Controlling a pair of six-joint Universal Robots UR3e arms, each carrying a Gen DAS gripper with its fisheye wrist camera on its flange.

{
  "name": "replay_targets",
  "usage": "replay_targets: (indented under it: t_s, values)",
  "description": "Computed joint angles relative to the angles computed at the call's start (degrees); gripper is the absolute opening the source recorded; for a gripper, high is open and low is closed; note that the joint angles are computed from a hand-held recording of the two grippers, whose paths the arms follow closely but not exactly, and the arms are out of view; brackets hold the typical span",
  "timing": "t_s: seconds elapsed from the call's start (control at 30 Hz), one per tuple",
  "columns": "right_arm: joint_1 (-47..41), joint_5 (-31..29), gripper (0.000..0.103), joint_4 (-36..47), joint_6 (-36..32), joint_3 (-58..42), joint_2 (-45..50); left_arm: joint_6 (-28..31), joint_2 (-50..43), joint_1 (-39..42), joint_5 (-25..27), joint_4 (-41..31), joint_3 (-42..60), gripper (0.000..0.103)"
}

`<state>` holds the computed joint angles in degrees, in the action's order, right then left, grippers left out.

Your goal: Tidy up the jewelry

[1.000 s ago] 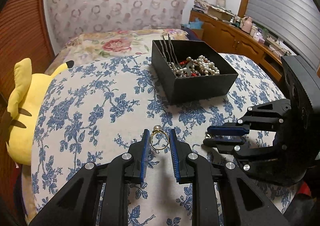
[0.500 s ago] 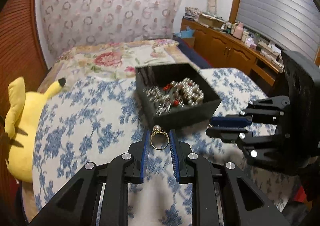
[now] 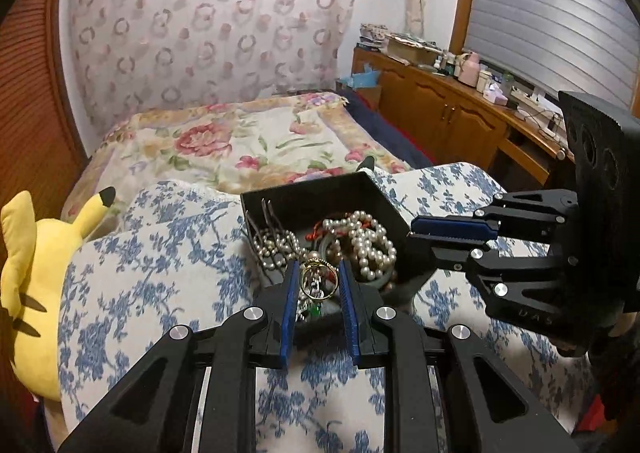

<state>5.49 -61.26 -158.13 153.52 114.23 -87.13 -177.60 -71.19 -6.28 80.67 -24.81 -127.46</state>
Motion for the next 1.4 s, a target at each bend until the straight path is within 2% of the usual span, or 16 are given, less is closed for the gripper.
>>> replay_targets:
  t_s: [0.17,0.2,0.23,0.3,0.5,0.53,0.6,0.77,0.83,0.9,1.03,1.2,1.27,1.4]
  values:
    - [0.2,-0.3,0.017,0.2,0.8,-1.5,2.1,-0.5,-4.4,-0.9,1.1,1.6,2.7,0.019]
    - [0.2,-0.4,0.020,0.2,0.9,-1.6,2.2,-0.7,-5.0,-1.0,1.2,1.8,3.1,0.019]
    - [0.1,-0.5,0.027,0.2,1.1,-1.7,2.3,-0.8,-5.8,-1.1,1.4,2.1,3.5,0.019]
    - [-0.4,-0.2,0.033,0.0,1.4,-1.5,2.2,-1.0,-6.8,-1.3,1.6,2.7,4.0,0.019]
    - [-2.2,0.4,0.034,-0.4,2.2,0.8,-0.1,-2.1,-8.6,-1.8,2.6,3.3,5.3,0.019]
    - [-2.6,0.3,0.034,-0.6,2.3,1.7,-1.1,-2.5,-8.9,-2.3,3.6,3.6,5.4,0.021]
    - [-3.4,0.3,0.034,-0.9,2.6,3.5,-3.1,-3.1,-8.6,-2.9,4.6,3.8,5.1,0.041]
    - [-6.4,1.1,0.042,-2.5,4.1,10.7,-11.2,-5.3,-4.6,-5.1,8.4,3.8,2.6,0.072]
    - [-7.6,1.4,0.044,-2.8,5.0,13.8,-15.2,-6.4,-1.8,-6.3,9.9,3.2,1.2,0.078]
    - [-9.2,2.0,0.050,-2.7,5.5,16.9,-19.6,-7.7,0.4,-7.8,12.2,2.4,0.3,0.089]
    - [-11.2,2.5,0.061,-2.0,7.0,22.1,-28.3,-10.9,7.4,-10.4,16.3,-0.7,-2.6,0.093]
    - [-12.6,2.3,0.063,1.5,9.0,26.2,-38.6,-14.4,13.1,-14.7,22.0,-5.0,-4.1,0.095]
    - [-13.6,3.0,0.070,3.5,9.2,27.7,-42.9,-16.0,15.3,-17.1,24.8,-6.2,-5.1,0.095]
    - [-16.3,4.5,0.094,7.8,9.7,30.5,-51.9,-19.1,18.6,-21.0,29.5,-8.5,-6.5,0.095]
